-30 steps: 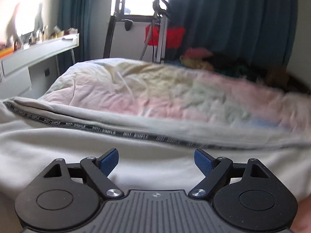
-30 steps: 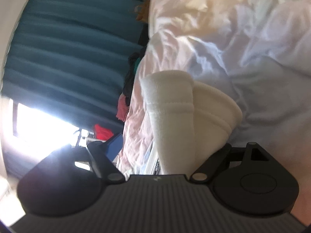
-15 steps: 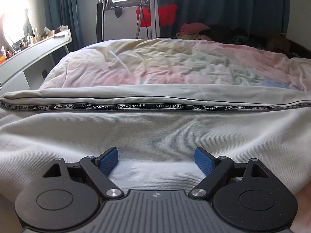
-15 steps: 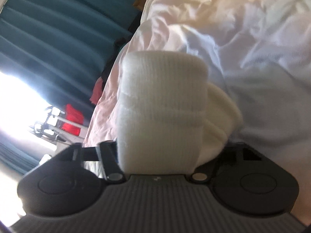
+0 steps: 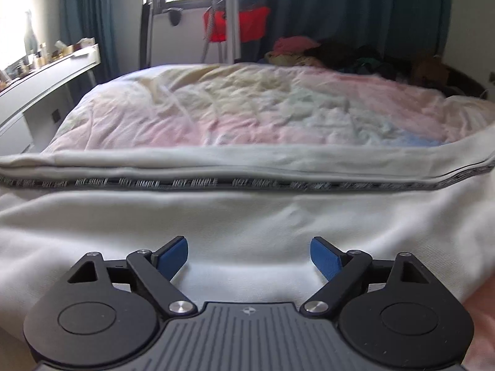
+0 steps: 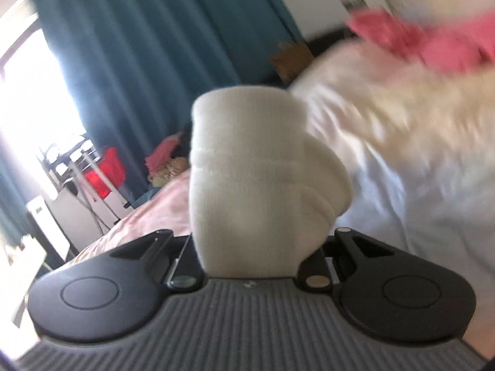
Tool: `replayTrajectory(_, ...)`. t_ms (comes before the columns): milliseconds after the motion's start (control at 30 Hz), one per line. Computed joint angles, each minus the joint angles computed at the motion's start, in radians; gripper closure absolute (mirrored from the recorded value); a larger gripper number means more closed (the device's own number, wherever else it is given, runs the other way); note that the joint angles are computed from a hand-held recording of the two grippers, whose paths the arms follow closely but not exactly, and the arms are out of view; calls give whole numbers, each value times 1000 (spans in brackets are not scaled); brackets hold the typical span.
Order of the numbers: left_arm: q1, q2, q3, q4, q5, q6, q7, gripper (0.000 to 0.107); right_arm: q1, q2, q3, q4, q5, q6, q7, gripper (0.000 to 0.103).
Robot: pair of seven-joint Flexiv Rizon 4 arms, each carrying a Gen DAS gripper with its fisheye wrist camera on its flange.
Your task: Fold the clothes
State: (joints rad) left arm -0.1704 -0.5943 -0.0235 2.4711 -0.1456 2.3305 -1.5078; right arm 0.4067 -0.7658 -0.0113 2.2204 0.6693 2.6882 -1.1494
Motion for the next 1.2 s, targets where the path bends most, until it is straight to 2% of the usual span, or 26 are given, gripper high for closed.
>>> replayTrajectory(67,17,22,1,7,23,14,1,19,77,33,-30,-16,54,-8,-98,82)
replayTrajectory(233,151,74,-30,34,152,76,-94,19,298,82,-102,-131,222,-40,-517,83)
replayTrajectory(300,204,86,-31,40,201,103,-138,19,377,78,-112,-180,263,-36,-682,83)
replayTrajectory(400,251,101,-10,48,238,144,-166,19,461,51,-96,-258,295,-57,-868,83)
replayTrajectory(500,337,127,-16,58,301,146,-237,19,516,5,-47,-327,303,-135,-998,83)
replayTrajectory(567,427,148,-44,57,393,121,-315,19,544,-26,-28,-378,337,-245,-1111,83)
replayTrajectory(633,529,167,-83,49,508,90,-405,19,604,-67,-65,-454,462,-379,-1318,82)
replayTrajectory(667,583,176,-106,43,567,74,-453,19,625,-86,-89,-493,536,-423,-1411,82)
replayTrajectory(700,618,185,-113,34,622,61,-503,19,642,-106,-100,-523,590,-424,-1474,82)
replayTrajectory(867,610,186,-82,23,646,95,-520,19,613,-119,-29,-531,539,-317,-1449,82)
replayTrajectory(967,613,165,-86,-2,674,101,-542,19,600,-114,34,-496,444,-274,-1426,81)
replayTrajectory(1067,624,144,-97,-20,710,87,-557,19,620,-118,29,-560,567,-337,-1624,79)
replayTrajectory(1133,636,134,-108,-25,730,74,-570,19,603,-110,46,-576,605,-350,-1686,77)
replayTrajectory(1200,630,127,-100,-19,717,88,-571,19,550,-52,86,-566,645,-424,-1731,66)
